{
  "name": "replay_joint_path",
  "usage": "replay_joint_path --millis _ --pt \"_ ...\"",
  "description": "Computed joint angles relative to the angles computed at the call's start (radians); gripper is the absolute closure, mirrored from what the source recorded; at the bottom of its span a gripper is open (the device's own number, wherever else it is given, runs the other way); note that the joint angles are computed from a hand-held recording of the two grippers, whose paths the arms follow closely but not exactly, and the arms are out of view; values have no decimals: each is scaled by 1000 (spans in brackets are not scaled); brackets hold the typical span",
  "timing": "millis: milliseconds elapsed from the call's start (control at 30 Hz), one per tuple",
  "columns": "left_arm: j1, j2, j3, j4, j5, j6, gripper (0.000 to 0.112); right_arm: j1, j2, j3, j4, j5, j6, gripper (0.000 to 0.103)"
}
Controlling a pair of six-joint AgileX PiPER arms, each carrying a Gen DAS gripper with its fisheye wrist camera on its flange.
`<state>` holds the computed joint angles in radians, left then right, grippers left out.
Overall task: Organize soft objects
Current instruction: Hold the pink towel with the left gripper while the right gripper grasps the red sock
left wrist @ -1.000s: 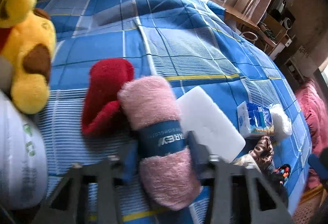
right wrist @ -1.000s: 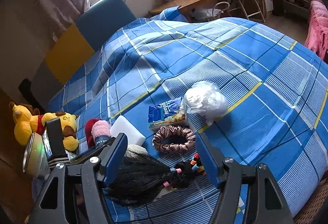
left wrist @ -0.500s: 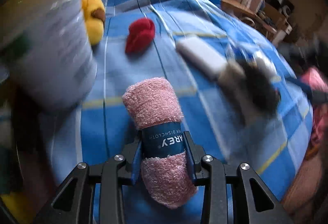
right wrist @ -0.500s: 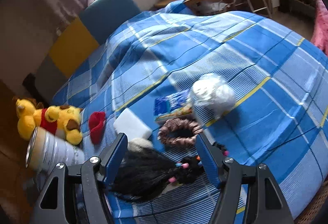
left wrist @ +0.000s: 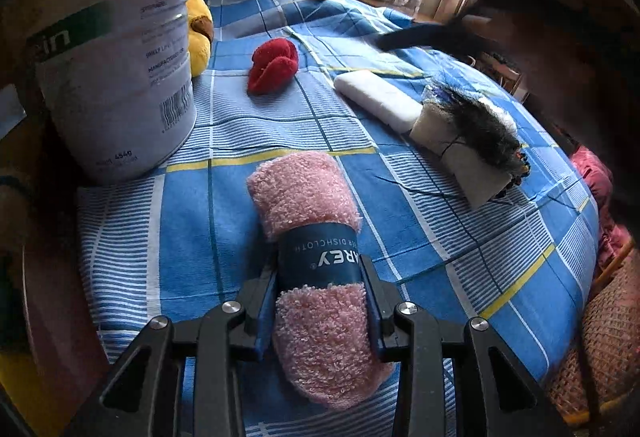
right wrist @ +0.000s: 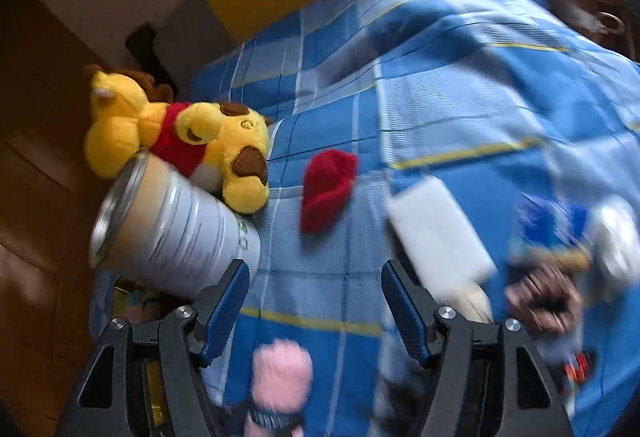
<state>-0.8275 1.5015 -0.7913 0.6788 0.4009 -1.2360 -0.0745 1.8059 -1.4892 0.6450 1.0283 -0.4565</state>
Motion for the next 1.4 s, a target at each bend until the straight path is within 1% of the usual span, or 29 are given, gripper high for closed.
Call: replay_joint_path --millis 33,200,267,333,367,400,433,467,500,533,567,633,667,733,767,833,867,900,933,967,1133,1233,1267,1400 --pt "3 -2 8 12 -13 -10 75 51 72 -92 -71 0 75 33" --pt "17 -10 37 70 -64 -55 74 179 301 -386 -300 22 316 33" --pt "15 -6 36 94 -66 -79 72 203 360 -458 -340 35 353 33" --pt "12 -5 40 119 -70 -105 72 234 418 -532 -405 72 395 33" --pt "13 -4 40 122 -72 -110 72 245 433 -540 -414 77 390 38" --pt "15 -2 38 122 -75 -108 72 256 440 -544 -434 77 381 55" --pt "14 -3 39 124 -73 -109 72 278 427 -515 -494 49 384 62" --pt "11 -3 38 127 -71 -114 72 288 396 -461 -525 7 361 76" --pt "10 -3 38 131 -72 -121 72 288 371 -427 -517 -4 340 82" --pt "9 -2 39 143 -72 -137 72 276 342 -390 -486 -8 305 83" --pt "8 0 45 170 -76 -166 71 271 279 -312 -487 -37 273 83" --pt "-8 6 43 211 -60 -208 71 255 187 -201 -467 -69 212 83" --pt "-17 4 47 226 -51 -225 71 230 120 -118 -421 -67 148 83" --pt "-20 5 46 233 -45 -240 71 203 38 -7 -380 -57 83 83" --pt "-22 7 45 240 -43 -254 71 189 -6 63 -373 -52 50 83" --pt "-34 19 34 257 -26 -270 71 181 -66 180 -399 -66 30 83" --pt "-42 22 31 260 -15 -273 71 179 -104 262 -434 -92 29 83" --pt "-44 21 31 256 -9 -267 71 180 -124 308 -460 -112 34 83" --pt "-51 29 21 252 0 -265 71 173 -149 375 -479 -153 29 83" --pt "-57 34 13 249 10 -260 72 161 -175 414 -458 -185 7 83" --pt "-70 56 -46 145 71 -133 74 69 -197 472 -327 -214 -81 82" --pt "-47 56 -60 80 76 -58 75 75 -213 486 -336 -235 -97 82" --pt "-39 57 -60 61 74 -38 75 73 -217 489 -333 -236 -104 82" --pt "-43 54 -77 4 107 14 76 66 -199 463 -309 -224 -120 82"
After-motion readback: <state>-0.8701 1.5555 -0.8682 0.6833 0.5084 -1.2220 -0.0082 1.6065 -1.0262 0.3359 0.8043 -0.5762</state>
